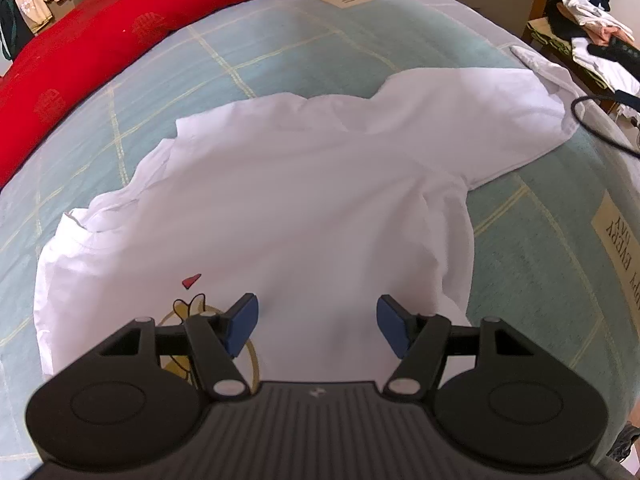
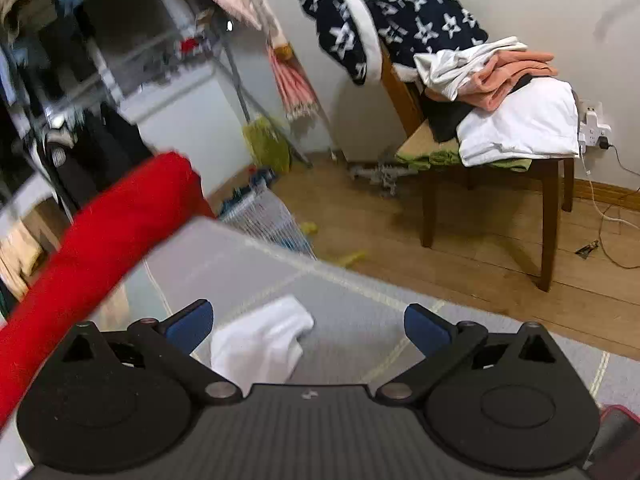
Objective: Fold clothes
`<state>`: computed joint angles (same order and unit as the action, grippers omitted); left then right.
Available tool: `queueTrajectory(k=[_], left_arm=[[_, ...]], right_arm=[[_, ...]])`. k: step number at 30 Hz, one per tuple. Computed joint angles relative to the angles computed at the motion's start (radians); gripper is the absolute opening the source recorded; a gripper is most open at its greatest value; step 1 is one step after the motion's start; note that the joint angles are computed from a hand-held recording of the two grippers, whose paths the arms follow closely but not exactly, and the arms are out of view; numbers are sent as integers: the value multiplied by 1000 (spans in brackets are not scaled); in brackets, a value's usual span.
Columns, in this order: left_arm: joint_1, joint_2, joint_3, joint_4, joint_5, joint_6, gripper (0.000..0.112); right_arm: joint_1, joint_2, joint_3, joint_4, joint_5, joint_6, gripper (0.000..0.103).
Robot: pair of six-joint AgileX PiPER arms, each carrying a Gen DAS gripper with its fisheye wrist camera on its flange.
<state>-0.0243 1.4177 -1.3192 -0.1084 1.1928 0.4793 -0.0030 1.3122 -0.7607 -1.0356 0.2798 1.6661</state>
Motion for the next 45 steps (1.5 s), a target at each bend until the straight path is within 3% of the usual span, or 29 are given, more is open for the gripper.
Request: queueTrajectory(k=[4, 7, 10, 14, 18, 21, 25, 27, 36, 40, 45], left_arm=[[1, -1, 5, 4, 0, -3, 67], [2, -4, 8, 2, 0, -4, 67], [7, -5, 8, -2, 1, -1, 67], [21, -8, 12, -3, 3, 8, 67], [30, -9, 12, -2, 10, 10, 67], [36, -9, 11, -7, 13, 17, 67], [44, -9, 12, -16, 16, 28, 67], [48, -9, 12, -20, 17, 34, 67], [47, -14, 19, -24, 15, 37, 67], [42, -20, 23, -29, 16, 38, 67], [46, -24, 24, -34, 21, 46, 67]], right_arm=[[137, 108, -138, 178, 155, -346, 103], [257, 236, -274, 200, 325, -546, 103], [341, 335, -341, 98, 480, -566, 103], [351, 341, -323, 12, 597, -488, 103], [262, 240, -244, 76, 577, -435, 103], [179, 164, -178, 212, 526, -458, 103], [37, 79, -94, 455, 393, -509, 103], [11, 61, -73, 516, 376, -495, 103], [357, 231, -236, 145, 661, -541, 103], [388, 331, -282, -10, 667, -607, 103], [331, 295, -305, 6, 693, -629, 103]])
